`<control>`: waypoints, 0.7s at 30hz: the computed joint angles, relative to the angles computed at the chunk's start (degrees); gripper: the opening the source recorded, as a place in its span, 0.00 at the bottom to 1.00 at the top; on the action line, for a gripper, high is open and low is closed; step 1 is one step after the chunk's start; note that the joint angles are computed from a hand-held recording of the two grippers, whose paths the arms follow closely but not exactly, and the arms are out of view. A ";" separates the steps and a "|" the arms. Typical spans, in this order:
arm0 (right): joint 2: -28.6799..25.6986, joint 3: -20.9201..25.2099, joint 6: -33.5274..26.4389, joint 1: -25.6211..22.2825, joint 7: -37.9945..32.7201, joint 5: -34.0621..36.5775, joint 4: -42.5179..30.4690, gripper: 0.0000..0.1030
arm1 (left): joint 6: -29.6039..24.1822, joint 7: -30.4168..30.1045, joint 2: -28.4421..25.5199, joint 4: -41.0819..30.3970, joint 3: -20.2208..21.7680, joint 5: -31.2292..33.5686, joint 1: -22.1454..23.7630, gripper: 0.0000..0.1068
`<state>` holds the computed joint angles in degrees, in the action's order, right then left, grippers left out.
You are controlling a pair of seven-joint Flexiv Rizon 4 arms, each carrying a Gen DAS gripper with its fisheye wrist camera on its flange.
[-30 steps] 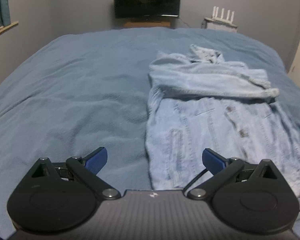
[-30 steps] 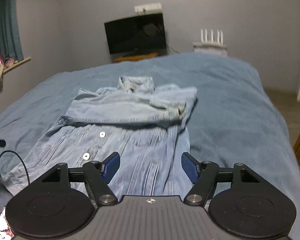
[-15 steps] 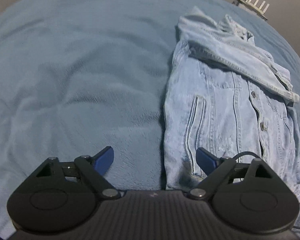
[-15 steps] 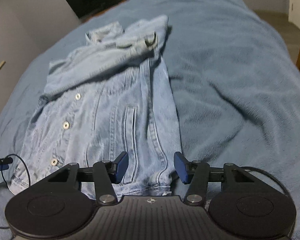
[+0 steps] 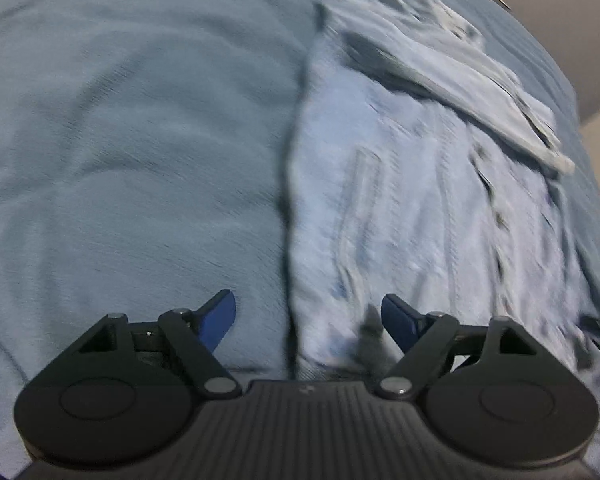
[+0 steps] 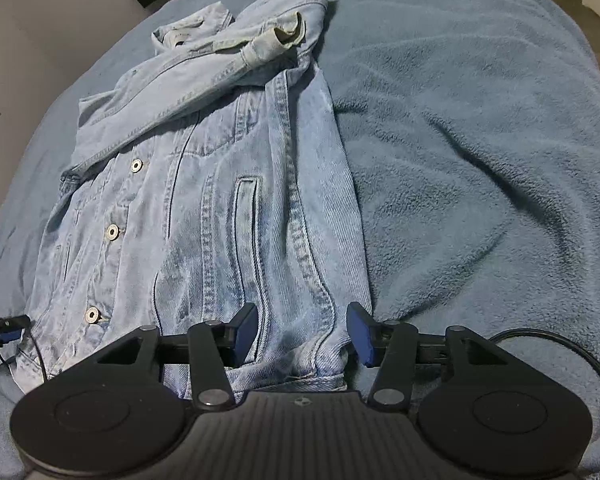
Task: Fold large clothes
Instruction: 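Grasp the denim jacket hem with both grippers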
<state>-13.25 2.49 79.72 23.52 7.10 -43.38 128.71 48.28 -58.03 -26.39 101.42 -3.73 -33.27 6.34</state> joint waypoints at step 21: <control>-1.17 9.64 -5.21 -4.17 -13.59 20.76 -2.56 0.51 | -5.76 2.70 -1.18 -1.32 0.19 1.46 -0.44 0.55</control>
